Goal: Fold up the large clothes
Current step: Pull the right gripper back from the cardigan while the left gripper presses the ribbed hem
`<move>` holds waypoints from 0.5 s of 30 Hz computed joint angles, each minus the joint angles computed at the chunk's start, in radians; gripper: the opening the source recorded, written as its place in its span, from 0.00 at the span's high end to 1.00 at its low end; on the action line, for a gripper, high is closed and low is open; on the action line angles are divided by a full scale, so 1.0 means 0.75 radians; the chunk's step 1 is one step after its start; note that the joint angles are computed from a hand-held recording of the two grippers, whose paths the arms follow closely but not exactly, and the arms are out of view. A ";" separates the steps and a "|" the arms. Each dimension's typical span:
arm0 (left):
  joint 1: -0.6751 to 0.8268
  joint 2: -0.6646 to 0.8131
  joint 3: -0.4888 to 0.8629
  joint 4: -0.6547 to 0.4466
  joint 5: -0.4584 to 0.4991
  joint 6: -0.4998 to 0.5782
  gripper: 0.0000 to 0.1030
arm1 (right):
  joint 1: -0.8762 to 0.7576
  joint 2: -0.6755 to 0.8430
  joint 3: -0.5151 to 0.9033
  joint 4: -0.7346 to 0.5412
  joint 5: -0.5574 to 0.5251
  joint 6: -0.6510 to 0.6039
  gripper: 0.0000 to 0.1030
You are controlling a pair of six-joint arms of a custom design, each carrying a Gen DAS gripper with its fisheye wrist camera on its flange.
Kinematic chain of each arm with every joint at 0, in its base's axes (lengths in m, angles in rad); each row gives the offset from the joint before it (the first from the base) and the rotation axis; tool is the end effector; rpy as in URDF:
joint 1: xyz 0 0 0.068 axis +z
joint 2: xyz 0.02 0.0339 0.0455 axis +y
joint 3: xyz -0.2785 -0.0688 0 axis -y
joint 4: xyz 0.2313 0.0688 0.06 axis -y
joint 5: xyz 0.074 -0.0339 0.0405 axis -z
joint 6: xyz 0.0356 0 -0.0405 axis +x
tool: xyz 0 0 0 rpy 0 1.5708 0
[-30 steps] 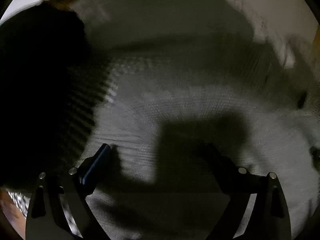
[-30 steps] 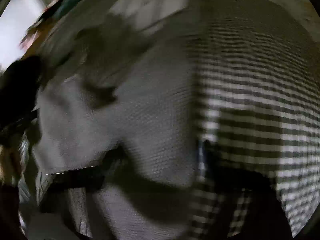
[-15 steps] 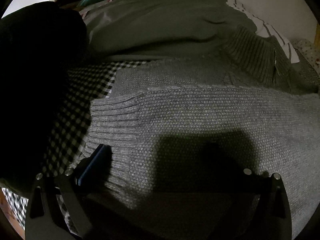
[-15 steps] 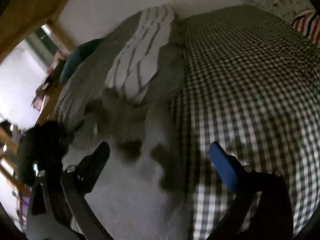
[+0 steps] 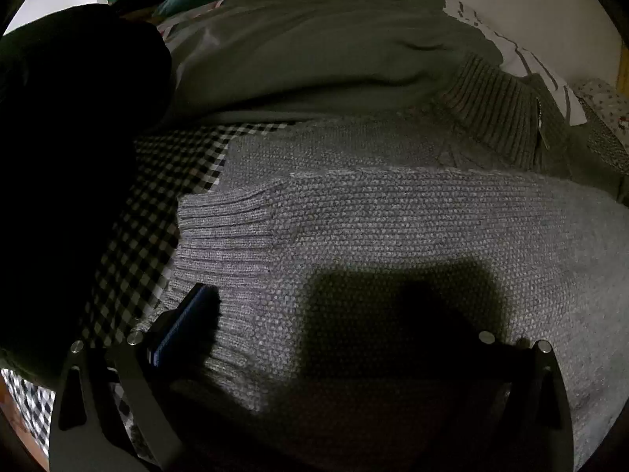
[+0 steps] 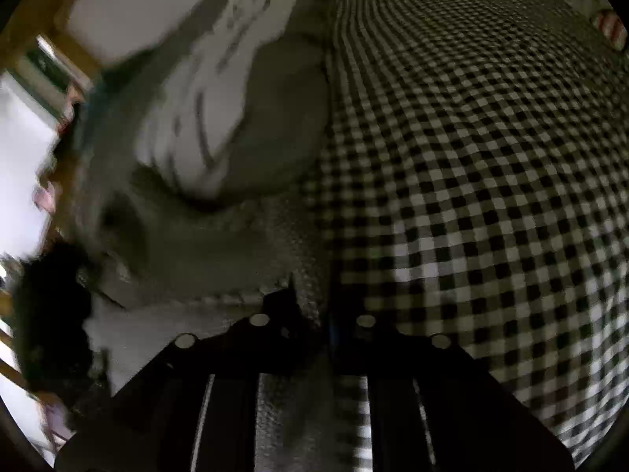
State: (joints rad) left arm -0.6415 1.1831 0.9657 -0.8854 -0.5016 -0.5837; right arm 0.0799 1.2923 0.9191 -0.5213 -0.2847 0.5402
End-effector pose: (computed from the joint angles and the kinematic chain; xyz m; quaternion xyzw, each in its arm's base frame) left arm 0.1713 -0.1065 0.2861 -0.0303 0.9436 0.0684 0.3226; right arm 0.2468 0.0298 0.2684 0.1672 0.9199 0.2276 0.2719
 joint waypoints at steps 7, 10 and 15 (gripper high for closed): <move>-0.008 -0.001 -0.005 0.005 -0.012 -0.005 0.04 | 0.215 -0.354 0.007 -0.412 0.144 -0.146 0.26; -0.016 0.002 -0.004 0.003 -0.020 -0.013 0.04 | 0.476 -0.411 -0.118 -0.525 0.329 -0.100 0.47; -0.007 0.018 0.032 -0.040 0.003 0.000 0.04 | 0.410 -0.571 -0.225 -0.431 0.366 0.073 0.45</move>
